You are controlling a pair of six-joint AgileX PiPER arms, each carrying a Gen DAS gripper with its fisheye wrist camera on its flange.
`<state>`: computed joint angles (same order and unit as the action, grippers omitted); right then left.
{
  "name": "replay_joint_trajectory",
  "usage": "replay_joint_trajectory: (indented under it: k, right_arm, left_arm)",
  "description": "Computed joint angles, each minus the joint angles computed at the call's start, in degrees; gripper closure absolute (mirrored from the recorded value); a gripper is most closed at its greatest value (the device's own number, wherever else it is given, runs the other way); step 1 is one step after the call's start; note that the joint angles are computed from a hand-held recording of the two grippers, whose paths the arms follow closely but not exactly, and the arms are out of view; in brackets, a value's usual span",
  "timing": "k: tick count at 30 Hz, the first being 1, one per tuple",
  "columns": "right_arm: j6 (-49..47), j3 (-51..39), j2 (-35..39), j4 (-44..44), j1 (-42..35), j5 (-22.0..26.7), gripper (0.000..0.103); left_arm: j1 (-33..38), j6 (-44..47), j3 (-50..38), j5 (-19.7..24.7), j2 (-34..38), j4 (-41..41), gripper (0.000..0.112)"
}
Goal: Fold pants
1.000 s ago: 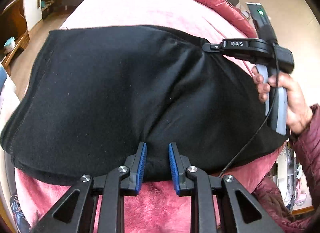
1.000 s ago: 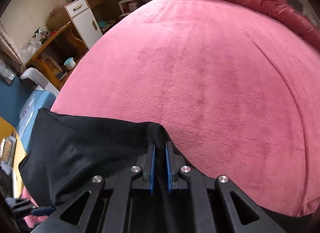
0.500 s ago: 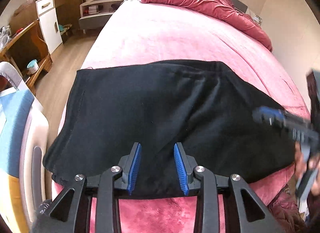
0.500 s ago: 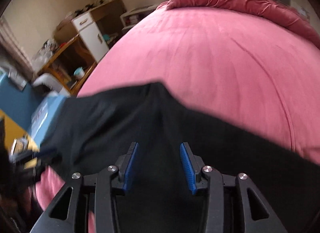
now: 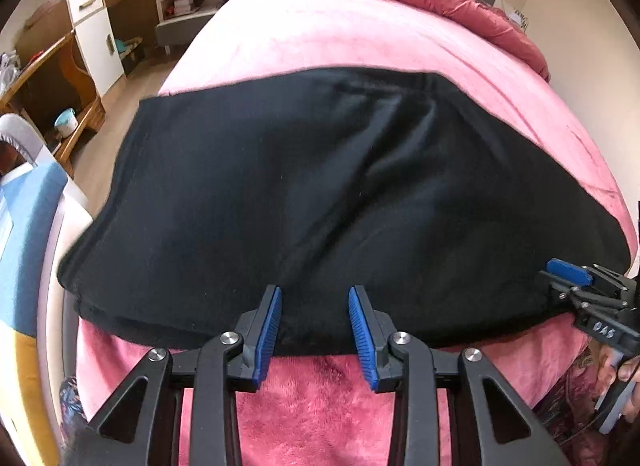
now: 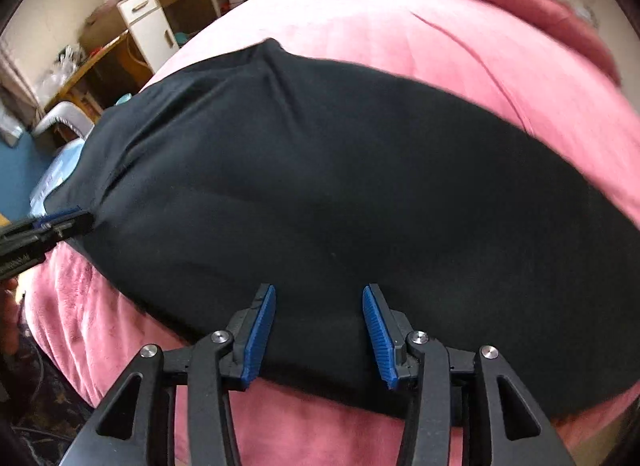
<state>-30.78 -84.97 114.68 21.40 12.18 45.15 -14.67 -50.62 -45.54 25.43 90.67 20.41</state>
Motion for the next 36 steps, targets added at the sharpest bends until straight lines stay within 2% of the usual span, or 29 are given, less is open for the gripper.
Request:
replay_joint_trajectory:
  k: [6, 9, 13, 16, 21, 25, 31, 36]
  right_arm:
    - [-3.20, 0.84, 0.32, 4.79, -2.55, 1.08, 0.057]
    - [-3.50, -0.35, 0.16, 7.57, -4.74, 4.32, 0.057]
    - [-3.01, -2.37, -0.64, 14.50, -13.41, 8.46, 0.055]
    - [-0.89, -4.57, -0.48, 17.47, -22.04, 9.92, 0.054]
    - [4.21, -6.12, 0.81, 20.01, -36.49, 8.57, 0.054]
    - [7.00, -5.85, 4.00, 27.01, -47.45, 7.23, 0.052]
    - [8.02, -9.33, 10.72, 33.65, -52.91, 6.48, 0.052]
    - [9.85, -13.72, 15.08, 34.83, -54.02, 6.42, 0.054]
  left_arm:
    - [0.21, -1.24, 1.13, -1.02, -0.86, -0.13, 0.076]
    - [0.50, -0.14, 2.24, -1.14, -3.80, -0.97, 0.076]
    - [0.33, 0.48, 1.54, -2.07, -5.74, -1.02, 0.071]
    - [0.60, 5.78, -0.38, -1.97, -5.47, -5.97, 0.069]
    - [-0.24, 11.09, -3.59, -1.52, -2.91, -9.53, 0.069]
    - [-1.98, 11.58, -5.70, -0.17, -0.73, -9.70, 0.069]
    - [-3.41, 10.78, -8.19, 1.87, 0.55, -8.33, 0.069]
    - [-3.04, 12.76, -10.67, 3.63, 2.72, -10.44, 0.069]
